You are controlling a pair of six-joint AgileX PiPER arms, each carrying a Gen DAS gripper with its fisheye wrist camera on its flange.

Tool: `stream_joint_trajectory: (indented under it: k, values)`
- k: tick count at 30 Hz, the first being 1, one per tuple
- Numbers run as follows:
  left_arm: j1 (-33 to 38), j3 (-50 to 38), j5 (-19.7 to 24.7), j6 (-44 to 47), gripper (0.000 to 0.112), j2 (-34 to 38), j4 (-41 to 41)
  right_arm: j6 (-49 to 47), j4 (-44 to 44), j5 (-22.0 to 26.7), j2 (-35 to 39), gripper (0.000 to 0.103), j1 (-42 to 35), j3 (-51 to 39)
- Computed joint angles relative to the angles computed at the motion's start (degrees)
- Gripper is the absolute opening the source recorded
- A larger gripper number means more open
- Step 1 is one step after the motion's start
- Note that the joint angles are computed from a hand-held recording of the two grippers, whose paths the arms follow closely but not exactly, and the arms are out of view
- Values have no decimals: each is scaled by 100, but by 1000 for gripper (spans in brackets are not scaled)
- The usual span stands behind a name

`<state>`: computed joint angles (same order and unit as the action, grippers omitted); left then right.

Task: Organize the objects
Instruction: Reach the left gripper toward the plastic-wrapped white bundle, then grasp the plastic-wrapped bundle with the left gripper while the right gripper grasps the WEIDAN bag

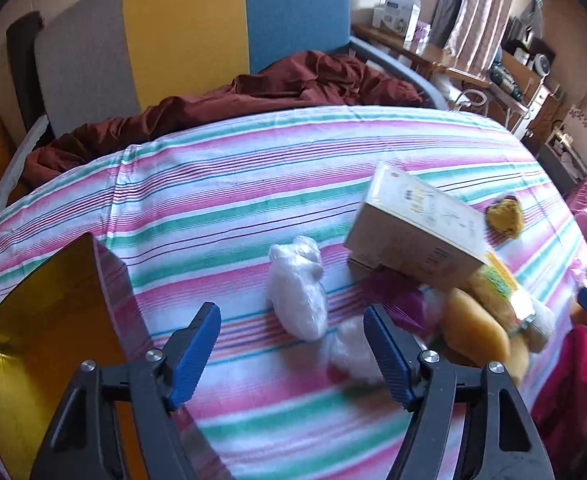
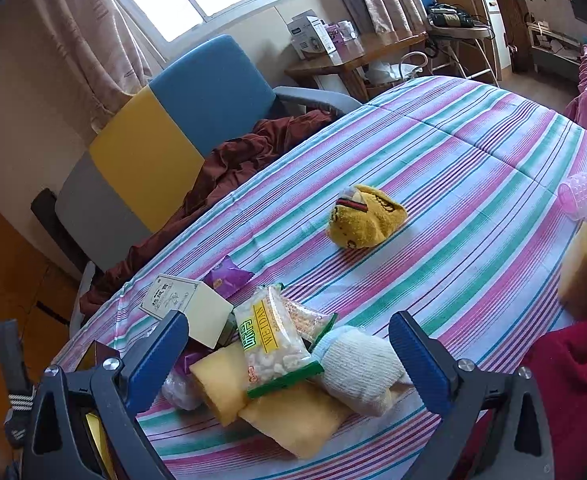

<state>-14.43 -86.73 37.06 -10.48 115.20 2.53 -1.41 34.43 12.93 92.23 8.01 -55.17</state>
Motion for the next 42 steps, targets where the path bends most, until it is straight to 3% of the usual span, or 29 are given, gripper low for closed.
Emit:
stream_joint_trajectory:
  k: [3, 6, 9, 16, 22, 27, 33, 38, 42]
  values:
    - [51, -726, 379, 24, 61, 633, -194, -75, 85, 11, 10, 102, -3, -1]
    - [-13, -1325, 690, -200, 61, 1123, -17, -367, 505, 1, -17, 102, -100, 68]
    - [35, -1630, 916, -138, 35, 1417, -233, -684, 1017, -26, -45, 102, -229, 165]
    - [-5, -152, -2, 226, 33, 460, -571, -989, 1785, -11, -55, 100, -545, 307]
    - [-5, 1291, -631, 723, 33, -701, -1115, -66, 772, 18, 16, 97, -433, 179]
    - [9, 2346, -1086, 1071, 33, -1647, -1350, 1317, -986, 183, 139, 94, -113, -91]
    - [186, 3260, -1414, 1433, 34, -2571, -1647, 2001, -2261, 670, 389, 82, 346, -535]
    - [512, 3848, -1536, 1742, 34, -3174, -1938, 2289, -2917, 950, 511, 73, 686, -759]
    - [898, 4215, -1547, 2054, 34, -3572, -2168, 2185, -3079, 1513, 789, 68, 832, -1174]
